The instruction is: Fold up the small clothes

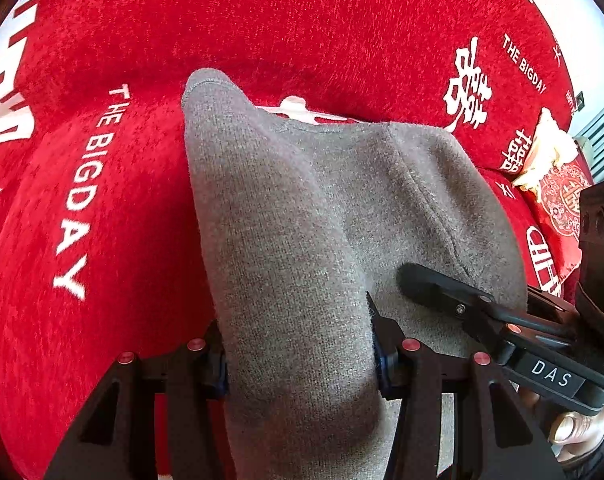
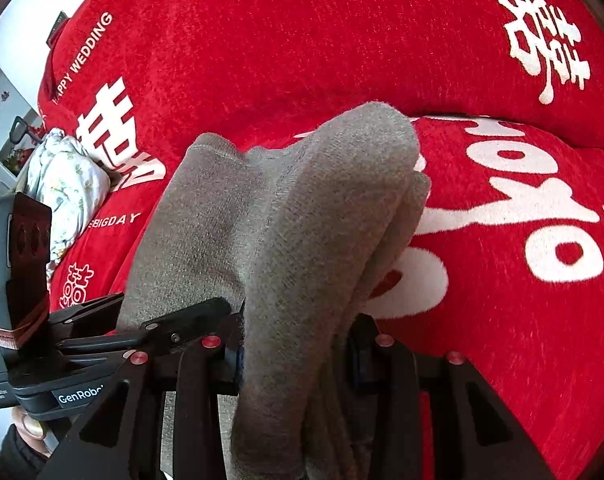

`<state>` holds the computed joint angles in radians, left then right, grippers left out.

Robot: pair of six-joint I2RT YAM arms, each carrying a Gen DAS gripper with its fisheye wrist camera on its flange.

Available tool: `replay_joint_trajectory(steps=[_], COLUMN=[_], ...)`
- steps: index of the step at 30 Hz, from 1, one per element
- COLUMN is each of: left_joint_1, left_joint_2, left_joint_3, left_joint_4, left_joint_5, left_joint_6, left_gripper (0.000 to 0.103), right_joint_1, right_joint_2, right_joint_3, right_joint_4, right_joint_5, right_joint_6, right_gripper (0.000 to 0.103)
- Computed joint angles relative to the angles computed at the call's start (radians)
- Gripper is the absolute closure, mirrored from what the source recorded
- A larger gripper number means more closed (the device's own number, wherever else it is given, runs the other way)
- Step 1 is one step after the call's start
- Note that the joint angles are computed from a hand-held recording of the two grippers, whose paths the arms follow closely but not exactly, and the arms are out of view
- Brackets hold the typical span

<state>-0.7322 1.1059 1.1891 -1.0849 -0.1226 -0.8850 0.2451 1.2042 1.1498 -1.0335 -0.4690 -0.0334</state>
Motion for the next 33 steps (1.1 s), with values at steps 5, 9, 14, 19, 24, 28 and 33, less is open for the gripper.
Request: replay_joint_trajectory(steps=[5,9,14,19,24,28,33], left_joint_1=[-0.053,-0.099,-0.159,-0.234,-0.323,-0.413,-0.532], left_joint_2=[-0.058,-0.097,-0.13,-0.147,-0.16,-0.161,-0.151], left_joint_3=[-0.022,-0.034,-0.044,-0.05,-0.049,-0.042,-0.038], left_joint_4=[-0.035,-0.061,-0.092,-0.127,-0.169,-0.21,-0.257], left_joint_5=[-0.035,-0.066,-0.106,-0.152,-0.206,-0.26,-0.322], left_joint_6=[-0.042,-0.083,-0.134,-0.191,-0.266,-0.343,-0.452], left_gripper=[0.051,0.051,0.05,0.051,0.051,0.051,0.051], right_joint_1=[0.043,0.077,0.114,0.126,0.157,0.172,0.166], right_joint_2=[-0.071,-0.112,-0.159,-0.178,-0.235,-0.29,-0.344], right_joint_3=[-0.037,-0.051,-0.071,-0.081,-0.112,-0.137,-0.163], right_joint_4=[-0.011,-0.017,-0.027,-0.033,-0.04,-0.053,-0.077], right_joint_5=[0.022,0.04,0.058,0.064,0.079,0.087,0.084], right_joint_6=[0.037,0.062,0.086,0.097,0.127,0.14,0.131], right_gripper=[0.064,0.064,0.064,0.064,0.064,0.064,0.064])
